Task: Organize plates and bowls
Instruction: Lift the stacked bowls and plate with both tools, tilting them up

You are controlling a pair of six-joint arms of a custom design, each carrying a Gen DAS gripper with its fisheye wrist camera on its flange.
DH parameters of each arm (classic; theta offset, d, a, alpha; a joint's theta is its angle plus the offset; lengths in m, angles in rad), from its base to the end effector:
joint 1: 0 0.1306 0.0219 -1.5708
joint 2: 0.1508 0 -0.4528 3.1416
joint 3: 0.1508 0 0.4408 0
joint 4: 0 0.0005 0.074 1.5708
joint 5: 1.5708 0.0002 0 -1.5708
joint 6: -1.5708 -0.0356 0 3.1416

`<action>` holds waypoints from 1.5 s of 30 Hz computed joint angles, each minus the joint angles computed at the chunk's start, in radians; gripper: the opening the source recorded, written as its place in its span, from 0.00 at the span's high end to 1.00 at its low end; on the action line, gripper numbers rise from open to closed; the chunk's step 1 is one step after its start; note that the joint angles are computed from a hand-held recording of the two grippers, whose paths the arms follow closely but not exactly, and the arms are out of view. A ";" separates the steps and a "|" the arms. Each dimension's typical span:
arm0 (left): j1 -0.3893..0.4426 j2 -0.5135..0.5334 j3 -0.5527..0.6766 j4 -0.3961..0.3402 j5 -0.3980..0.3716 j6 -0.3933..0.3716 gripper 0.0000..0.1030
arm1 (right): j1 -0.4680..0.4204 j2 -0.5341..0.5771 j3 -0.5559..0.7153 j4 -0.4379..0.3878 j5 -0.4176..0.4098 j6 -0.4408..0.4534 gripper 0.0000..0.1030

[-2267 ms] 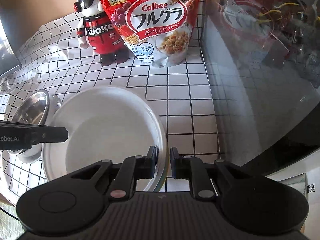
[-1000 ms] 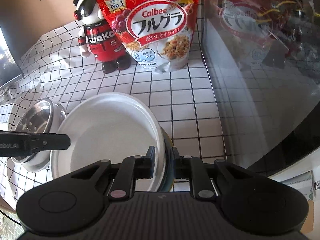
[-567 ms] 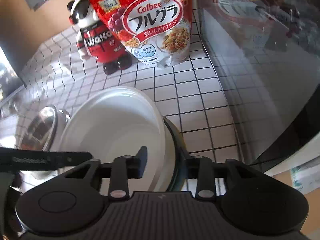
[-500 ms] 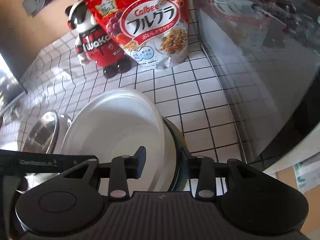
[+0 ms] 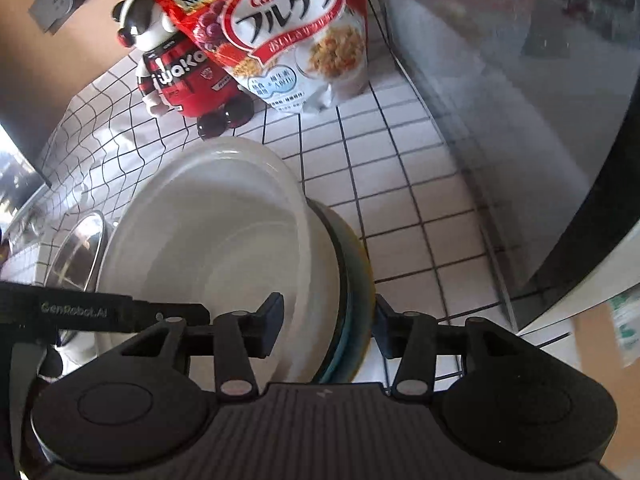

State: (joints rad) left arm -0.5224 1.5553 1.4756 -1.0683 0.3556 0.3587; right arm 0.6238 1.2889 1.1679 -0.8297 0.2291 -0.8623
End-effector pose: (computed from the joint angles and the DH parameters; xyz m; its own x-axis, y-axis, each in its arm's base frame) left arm 0.4843 -0.2937 0.4462 -0.9477 0.1659 -0.2727 0.2765 0.8537 -0.4413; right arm 0.3810 0.2636 0.4378 -0.7804 0.3495 -0.5185 0.2011 0.9255 0.3210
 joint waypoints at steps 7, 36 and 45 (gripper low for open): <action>0.004 0.000 -0.021 0.053 0.031 0.035 0.71 | -0.013 0.001 -0.030 0.072 -0.058 -0.056 0.47; -0.003 -0.048 -0.119 0.169 0.068 0.068 0.50 | -0.015 -0.076 -0.177 0.323 -0.186 -0.167 0.21; -0.003 -0.049 -0.119 0.163 0.066 0.089 0.51 | -0.022 -0.092 -0.214 0.383 -0.205 -0.272 0.21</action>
